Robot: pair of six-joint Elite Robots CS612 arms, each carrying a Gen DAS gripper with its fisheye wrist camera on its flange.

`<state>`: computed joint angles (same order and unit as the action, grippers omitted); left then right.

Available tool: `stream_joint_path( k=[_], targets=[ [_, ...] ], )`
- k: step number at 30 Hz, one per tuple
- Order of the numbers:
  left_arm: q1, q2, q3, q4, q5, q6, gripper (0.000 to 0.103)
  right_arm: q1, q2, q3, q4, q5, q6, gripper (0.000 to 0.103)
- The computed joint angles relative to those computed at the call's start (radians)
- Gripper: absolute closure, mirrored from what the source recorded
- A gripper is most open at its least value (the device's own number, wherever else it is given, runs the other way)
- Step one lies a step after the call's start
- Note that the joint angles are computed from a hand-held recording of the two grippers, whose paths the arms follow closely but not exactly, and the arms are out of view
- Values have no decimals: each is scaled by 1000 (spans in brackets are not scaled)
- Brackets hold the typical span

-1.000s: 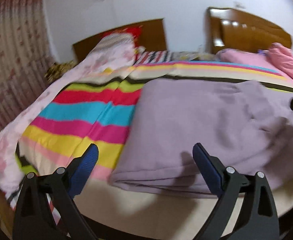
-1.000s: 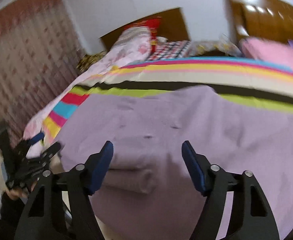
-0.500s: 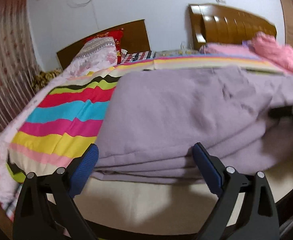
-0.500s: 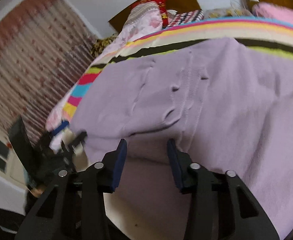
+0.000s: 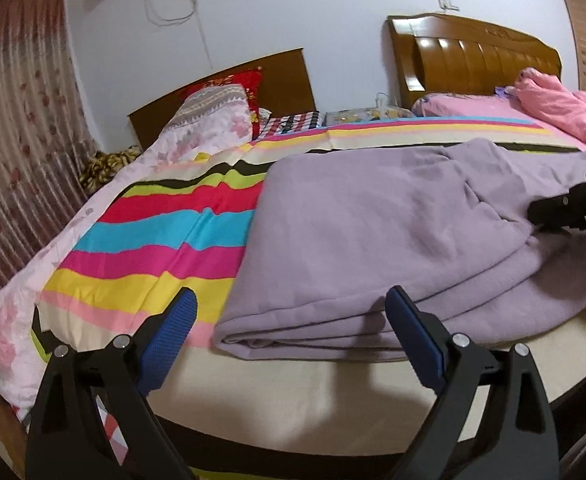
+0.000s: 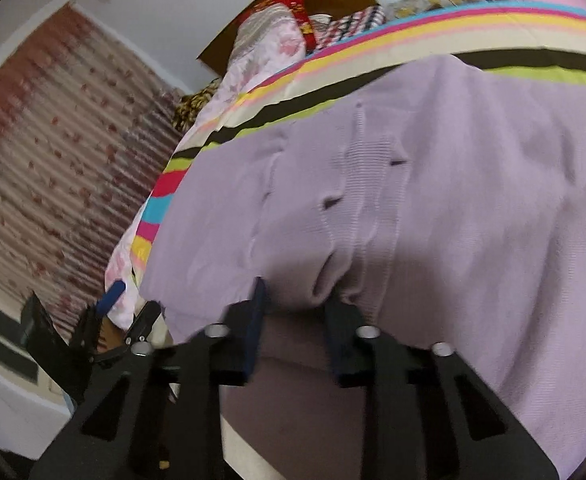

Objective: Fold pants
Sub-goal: 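Grasp the ribbed pants cuff with the right tool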

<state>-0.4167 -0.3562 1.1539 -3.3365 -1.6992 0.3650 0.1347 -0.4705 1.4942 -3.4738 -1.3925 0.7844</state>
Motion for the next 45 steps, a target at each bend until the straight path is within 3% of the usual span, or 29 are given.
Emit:
stream_joint_path(
  k=[8,13,15,17,23,26,28,29,30,31,32,33,37,40,43,45],
  targets=[
    [7,0,-7,-71,52,-76,8,39,-57,40,-94,-93,-125,96],
    [9,4,-20,-59,82,-99,8,35,-55,73,-67,-88,-72,96],
    [8,5,-24,-43,91,-94,8,16,-29,72,-44,-25,-8,97],
    [4,8,-34,-15,110,-83,8,10,-11,69,-76,-8,13,99],
    [-9,10,-37,-23,157,-85,6,23,-31,69,-47,-52,-41,99],
    [-19,25,-72,91,209,-62,4,23,-19,62,-37,-51,-54,98],
    [-14,28,-76,93,188,-90,4,26,-31,70,-16,-59,-91,91],
    [-10,24,-78,111,173,-98,4,28,-45,79,1,-73,-107,81],
    [-8,22,-77,113,167,-96,4,29,-52,84,5,-82,-111,65],
    [-8,21,-74,102,171,-95,4,31,-59,91,-2,-98,-113,55],
    [-8,18,-64,64,189,-100,4,35,-65,101,-22,-131,-115,34],
    [-7,17,-59,41,191,-106,4,37,-70,106,-34,-157,-120,26],
    [3,1,-38,0,123,-154,4,28,-76,93,29,-150,-134,28],
    [-6,0,-36,6,117,-115,4,8,-64,54,121,-72,-130,31],
    [-18,6,-53,110,125,-44,4,18,-74,19,256,-94,-226,31],
    [-18,16,-64,120,124,-61,4,24,-90,2,371,-97,-293,31]
  ],
)
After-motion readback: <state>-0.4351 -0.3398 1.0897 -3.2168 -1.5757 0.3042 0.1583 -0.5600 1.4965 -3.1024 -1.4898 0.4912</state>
